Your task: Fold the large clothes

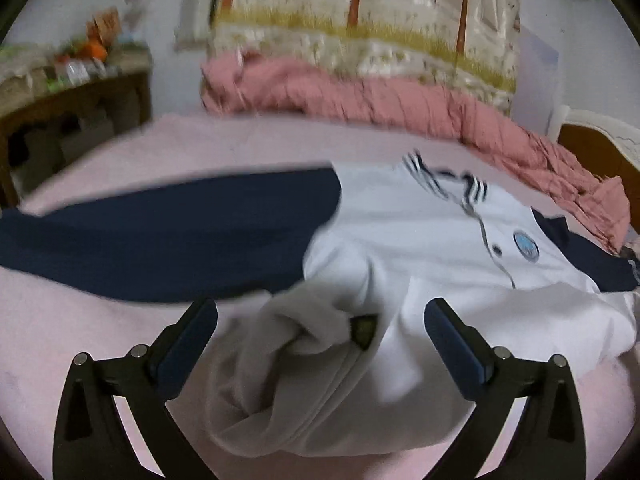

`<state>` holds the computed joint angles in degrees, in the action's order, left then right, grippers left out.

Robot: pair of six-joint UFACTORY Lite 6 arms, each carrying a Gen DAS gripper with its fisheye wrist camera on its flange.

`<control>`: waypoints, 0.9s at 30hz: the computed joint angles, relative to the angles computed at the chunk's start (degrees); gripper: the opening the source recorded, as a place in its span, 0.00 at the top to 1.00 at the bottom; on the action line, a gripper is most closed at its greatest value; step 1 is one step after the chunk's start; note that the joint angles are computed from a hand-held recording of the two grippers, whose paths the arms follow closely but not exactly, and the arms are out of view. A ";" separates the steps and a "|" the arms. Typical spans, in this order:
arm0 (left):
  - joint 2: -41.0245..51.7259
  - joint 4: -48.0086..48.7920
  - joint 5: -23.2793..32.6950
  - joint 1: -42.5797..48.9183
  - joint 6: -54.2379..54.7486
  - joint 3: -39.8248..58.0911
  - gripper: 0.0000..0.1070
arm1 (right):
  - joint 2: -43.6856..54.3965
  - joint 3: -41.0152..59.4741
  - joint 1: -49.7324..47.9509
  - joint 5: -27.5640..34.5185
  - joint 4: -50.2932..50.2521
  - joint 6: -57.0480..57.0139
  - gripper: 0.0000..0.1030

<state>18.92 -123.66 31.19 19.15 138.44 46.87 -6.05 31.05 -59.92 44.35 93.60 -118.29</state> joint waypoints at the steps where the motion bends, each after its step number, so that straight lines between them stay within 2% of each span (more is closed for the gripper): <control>1: 2.61 6.00 -0.57 -0.02 -5.80 2.71 0.05 | 6.00 4.05 0.63 2.23 -5.24 5.07 0.12; 2: 5.32 11.29 -0.36 0.11 -10.89 5.42 0.08 | 10.49 6.95 2.01 2.06 -8.08 7.74 0.12; 3: 5.98 14.19 -0.59 0.24 -14.03 6.47 0.29 | 12.64 8.20 3.91 -0.51 -8.52 8.17 0.13; 4: 6.12 14.69 -0.19 0.60 -14.81 6.70 0.45 | 12.52 7.96 6.01 -5.47 -6.56 6.20 0.27; 5: 5.99 15.41 2.61 1.30 -14.83 6.08 0.67 | 11.84 6.67 7.82 -8.25 -2.21 1.83 0.42; 6: 4.60 13.72 4.08 1.67 -12.64 4.63 0.80 | 11.15 5.64 8.93 -8.64 0.91 -2.15 0.83; 7: 2.71 10.79 4.98 1.61 -8.96 2.83 0.83 | 9.84 4.53 8.99 -6.62 3.86 -5.44 0.89; 8: 0.85 7.87 6.63 1.71 -5.17 0.98 0.87 | 7.50 2.45 7.99 -2.21 9.08 -10.71 0.89; 9: -0.55 4.40 8.30 1.70 -1.57 -0.65 0.88 | 5.56 1.09 7.10 2.10 12.19 -14.29 0.89; 10: -1.69 0.60 9.41 1.44 1.75 -1.96 0.88 | 4.26 1.17 7.57 4.01 14.47 -16.16 0.89; 12: -2.02 -7.77 8.23 -0.38 7.03 -2.50 0.88 | 6.36 4.05 10.32 2.23 17.07 -15.43 0.89; 14: 1.56 -9.43 3.21 -2.43 6.69 1.28 0.84 | 14.67 11.11 15.10 -5.56 19.44 -15.33 0.89; 15: 5.03 -10.26 -2.47 -4.43 6.11 4.97 0.76 | 20.32 15.78 17.71 -11.56 18.68 -14.10 0.88; 16: 8.44 -8.69 -6.68 -5.52 3.65 8.44 0.74 | 25.44 19.86 19.59 -16.66 16.47 -10.47 0.84; 17: 10.29 -5.66 -8.49 -5.66 -0.03 10.56 0.70 | 28.23 22.58 20.17 -19.36 11.98 -4.47 0.81; 19: 9.77 -6.04 -6.72 -4.93 -0.19 9.65 0.66 | 30.28 24.28 18.75 -18.46 8.15 0.75 0.69; 20: 9.18 -9.82 -7.40 -5.60 3.32 8.72 0.56 | 29.11 23.21 17.77 -17.65 9.67 -0.24 0.66; 21: 8.06 -15.82 -9.15 -6.62 8.72 7.57 0.39 | 27.68 21.58 17.47 -18.17 13.59 -3.62 0.53; 22: 6.58 -21.82 -10.53 -7.20 14.22 6.42 0.29 | 25.63 19.45 17.71 -19.99 19.59 -8.81 0.39; 23: 4.36 -27.81 -9.60 -7.18 20.18 3.94 0.16 | 23.75 17.46 17.81 -20.73 25.39 -14.28 0.36; 25: -2.07 -36.35 -0.84 -7.76 29.58 -4.47 0.16 | 16.53 10.44 16.27 -16.14 29.78 -21.68 0.36; 27: -9.02 -36.15 7.80 -7.44 30.04 -12.39 0.12 | 8.75 4.13 13.45 -9.56 24.59 -21.91 0.33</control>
<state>9.90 -159.81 38.99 11.71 168.48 34.49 2.70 35.18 -46.46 34.80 118.18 -140.21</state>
